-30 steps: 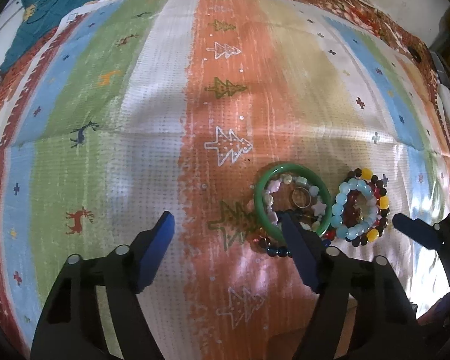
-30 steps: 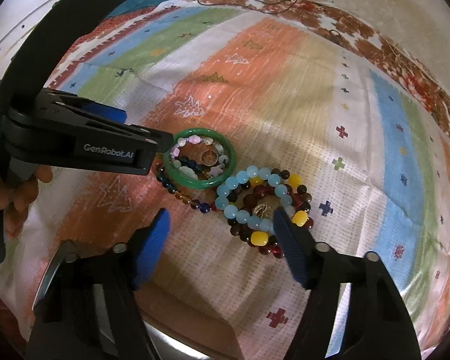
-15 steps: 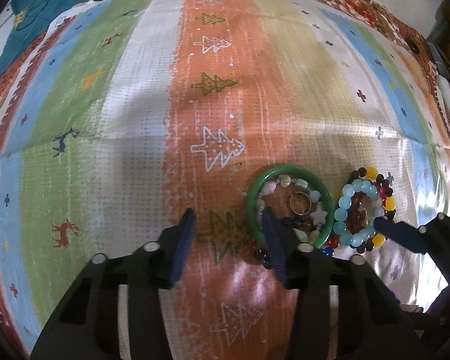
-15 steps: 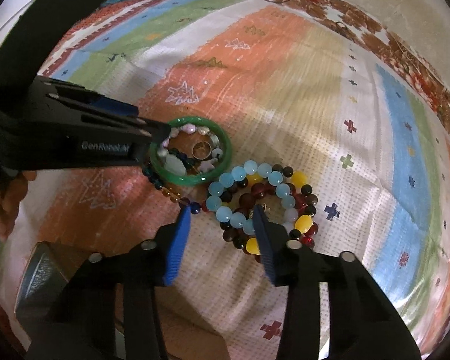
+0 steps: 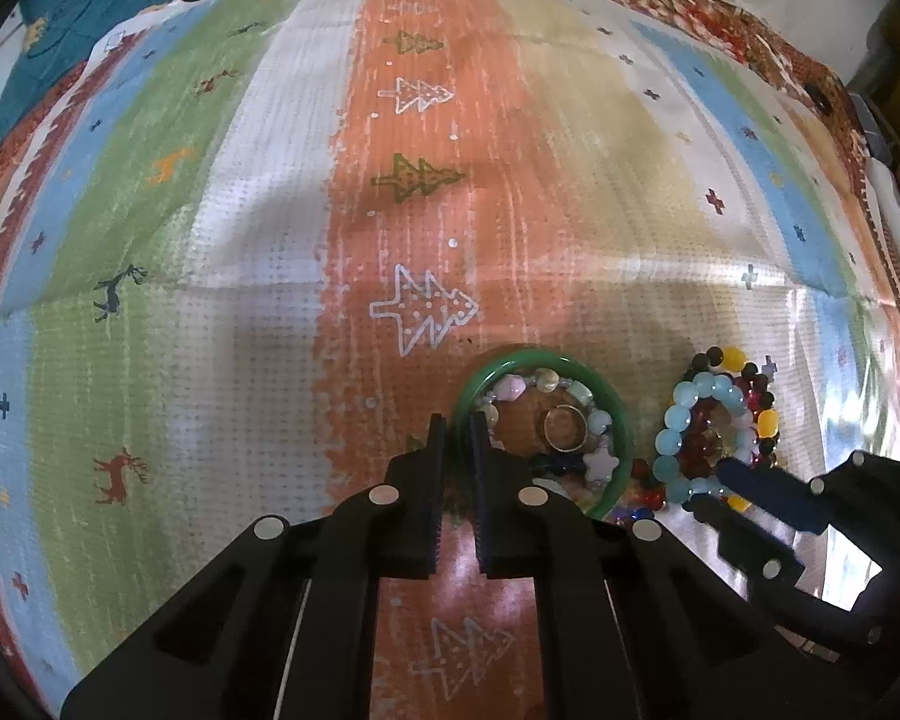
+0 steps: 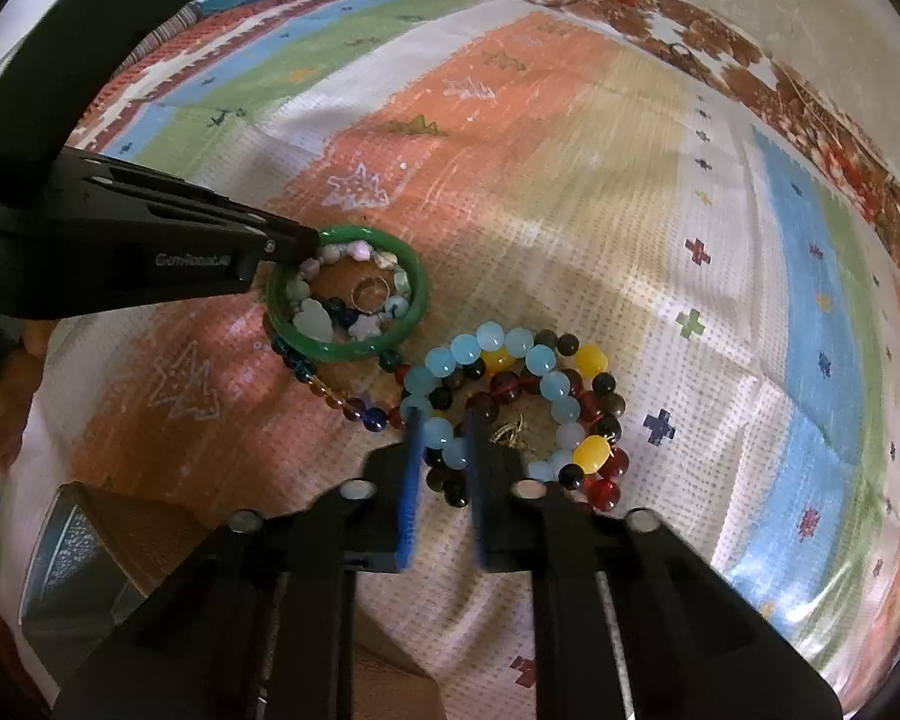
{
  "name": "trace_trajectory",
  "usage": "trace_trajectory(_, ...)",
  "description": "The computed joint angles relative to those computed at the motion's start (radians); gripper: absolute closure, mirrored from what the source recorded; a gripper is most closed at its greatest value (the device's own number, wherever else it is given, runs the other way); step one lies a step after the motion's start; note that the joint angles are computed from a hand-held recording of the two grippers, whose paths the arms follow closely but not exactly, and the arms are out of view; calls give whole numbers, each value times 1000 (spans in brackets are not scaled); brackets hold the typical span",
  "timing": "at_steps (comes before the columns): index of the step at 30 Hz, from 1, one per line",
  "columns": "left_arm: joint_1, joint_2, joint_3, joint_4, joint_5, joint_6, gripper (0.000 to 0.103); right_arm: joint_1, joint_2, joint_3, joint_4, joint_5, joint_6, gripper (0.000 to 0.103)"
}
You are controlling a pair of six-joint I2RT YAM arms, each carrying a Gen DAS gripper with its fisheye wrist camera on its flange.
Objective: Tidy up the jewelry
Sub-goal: 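Close left gripper on green bangle rim while right gripper closes on light blue bracelet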
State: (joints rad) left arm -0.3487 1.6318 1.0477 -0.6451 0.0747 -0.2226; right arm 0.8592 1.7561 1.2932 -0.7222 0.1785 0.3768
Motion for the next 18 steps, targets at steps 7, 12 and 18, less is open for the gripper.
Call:
trace_trajectory(7, 0, -17, 4, -12, 3, 3, 96, 10, 0, 10, -15, 21, -5, 101)
trace_trajectory(12, 0, -16, 8, -15, 4, 1, 96, 3, -9, 9, -14, 32, -8, 100)
trace_trajectory(18, 0, -8, 8, -22, 5, -6, 95, 8, -12, 8, -3, 21, -33, 53)
